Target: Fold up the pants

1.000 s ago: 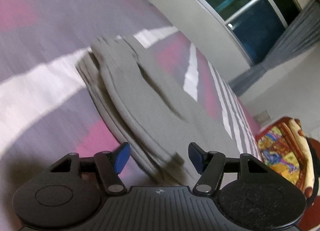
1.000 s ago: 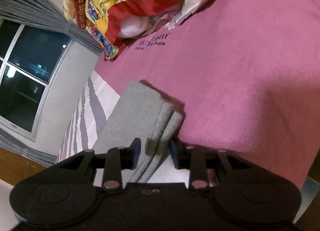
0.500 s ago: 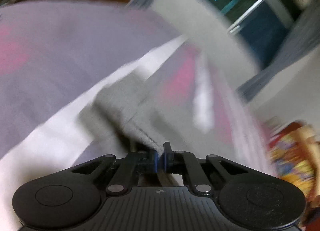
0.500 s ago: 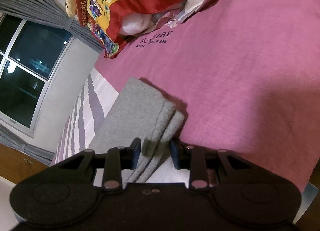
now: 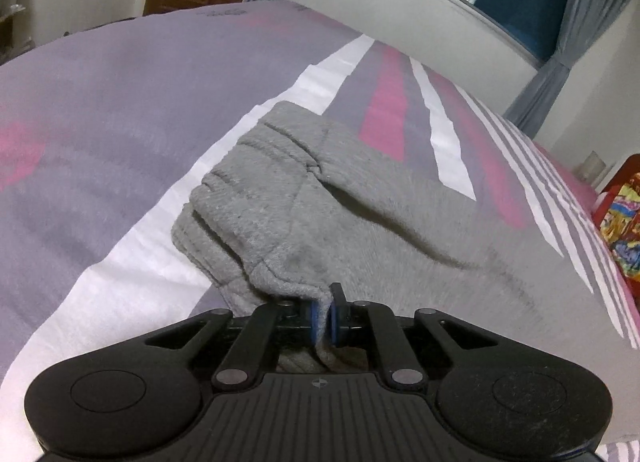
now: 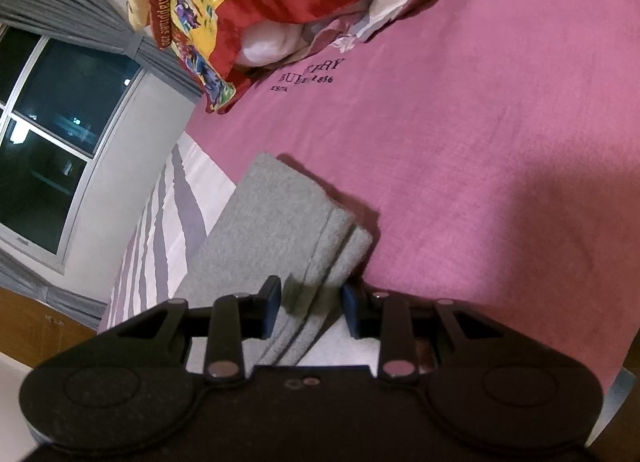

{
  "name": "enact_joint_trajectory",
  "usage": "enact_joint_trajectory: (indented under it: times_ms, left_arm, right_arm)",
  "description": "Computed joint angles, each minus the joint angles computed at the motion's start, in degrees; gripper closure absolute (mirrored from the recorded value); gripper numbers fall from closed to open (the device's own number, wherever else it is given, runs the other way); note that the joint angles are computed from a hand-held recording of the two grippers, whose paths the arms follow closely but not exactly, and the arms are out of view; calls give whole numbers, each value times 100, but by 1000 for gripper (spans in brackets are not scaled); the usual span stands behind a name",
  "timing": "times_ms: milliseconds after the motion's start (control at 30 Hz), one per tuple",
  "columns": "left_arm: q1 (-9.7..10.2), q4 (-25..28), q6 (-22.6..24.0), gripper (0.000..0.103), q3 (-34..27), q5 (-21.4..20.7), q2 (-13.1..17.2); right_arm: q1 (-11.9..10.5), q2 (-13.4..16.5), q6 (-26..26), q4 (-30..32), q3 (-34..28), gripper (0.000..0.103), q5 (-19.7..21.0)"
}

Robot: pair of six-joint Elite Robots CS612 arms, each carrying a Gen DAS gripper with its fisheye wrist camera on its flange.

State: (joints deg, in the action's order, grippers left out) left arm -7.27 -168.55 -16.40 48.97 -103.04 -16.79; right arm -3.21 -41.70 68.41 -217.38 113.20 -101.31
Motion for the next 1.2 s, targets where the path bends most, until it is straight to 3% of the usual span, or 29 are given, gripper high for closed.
enact_joint_trajectory:
  times_ms: [233,333,467,633,700,800,867,933,967,1033,1100,1200]
  left_arm:
    - [-68,-119,459,95,102,189,-59]
    - [-85,-168,606,95,153,250,-82]
    - [-85,-223,676,95,193,252,-95]
    - [-46,-178,612,95,190,107,-113]
    - [-24,-395,570,95,272,91,-148]
    - [20,-54,678,94,175,-41,-121]
    - [61,42,475,94,115,-205,-128]
    - [132,-228,193,93,145,-521,-128]
    - [178,-338,38,90,199,-675,-146]
    - [274,-538,-165,74,378,-925,-211]
    - [319,-709,-91,43,658,-794,-333]
    - [391,-747,167,41,1057,-455,-520]
  right_arm:
    - [-29,-1,1,62,-20,73,59]
    - [-13,-91,-148,430,-49,84,-29]
    - [29,-178,-354,847,-133,87,-173]
    - [98,-340,-516,1486,-243,88,-392]
    - [98,-372,-504,1596,-246,88,-403]
    - [85,-383,-468,1682,-244,88,-350]
    - [80,-398,-432,1748,-249,88,-331]
    - [85,-435,-368,1858,-268,88,-356]
    - [101,-458,-405,1924,-290,88,-403]
    - [146,-501,-561,1988,-341,88,-533]
    - [208,-543,-737,1947,-408,88,-667]
    - [343,-569,-1295,1907,-670,89,-829]
